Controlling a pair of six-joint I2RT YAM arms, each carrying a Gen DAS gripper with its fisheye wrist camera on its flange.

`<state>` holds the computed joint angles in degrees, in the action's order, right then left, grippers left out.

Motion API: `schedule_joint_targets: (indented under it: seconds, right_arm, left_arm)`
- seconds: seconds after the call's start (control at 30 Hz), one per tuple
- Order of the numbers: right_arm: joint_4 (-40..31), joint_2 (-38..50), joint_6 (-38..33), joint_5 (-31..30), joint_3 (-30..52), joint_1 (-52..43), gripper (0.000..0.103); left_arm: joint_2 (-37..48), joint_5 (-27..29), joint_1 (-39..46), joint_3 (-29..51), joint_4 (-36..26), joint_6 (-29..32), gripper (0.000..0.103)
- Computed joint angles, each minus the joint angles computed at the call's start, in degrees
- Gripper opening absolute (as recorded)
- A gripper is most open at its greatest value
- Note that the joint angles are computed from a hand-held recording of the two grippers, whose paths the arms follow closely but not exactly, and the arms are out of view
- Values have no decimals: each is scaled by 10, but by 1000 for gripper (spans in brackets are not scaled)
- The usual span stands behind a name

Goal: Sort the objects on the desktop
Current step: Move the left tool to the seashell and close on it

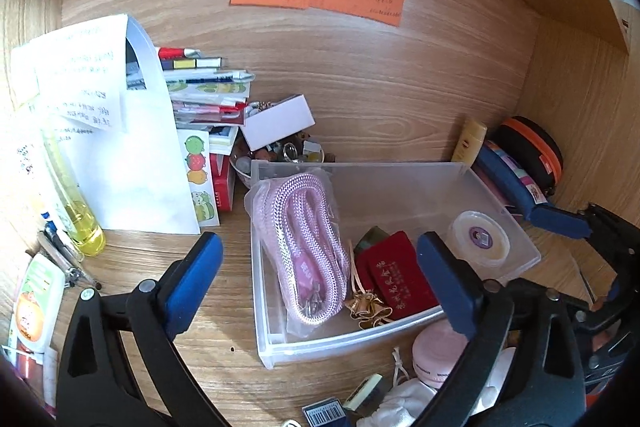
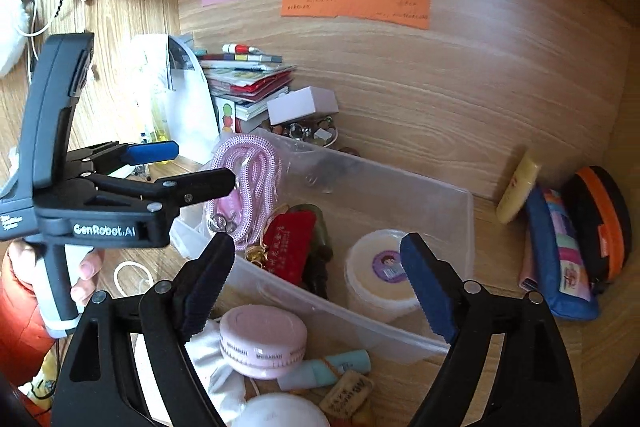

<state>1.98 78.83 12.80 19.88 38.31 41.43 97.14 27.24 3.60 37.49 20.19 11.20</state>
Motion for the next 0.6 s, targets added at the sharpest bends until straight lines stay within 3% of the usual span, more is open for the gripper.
schedule_joint_targets:
  seconds: [0.1,0.37,0.6]
  right_arm:
    - [-10,-33,10,19,-22,11,88]
    - [-46,-122,50,50,-84,27,88]
    - [-77,-173,88,67,-132,44,88]
  left_arm:
    - [-28,14,9,-19,-3,10,100]
    - [-107,52,42,-79,-17,55,101]
    - [-148,46,56,-143,-17,115,101]
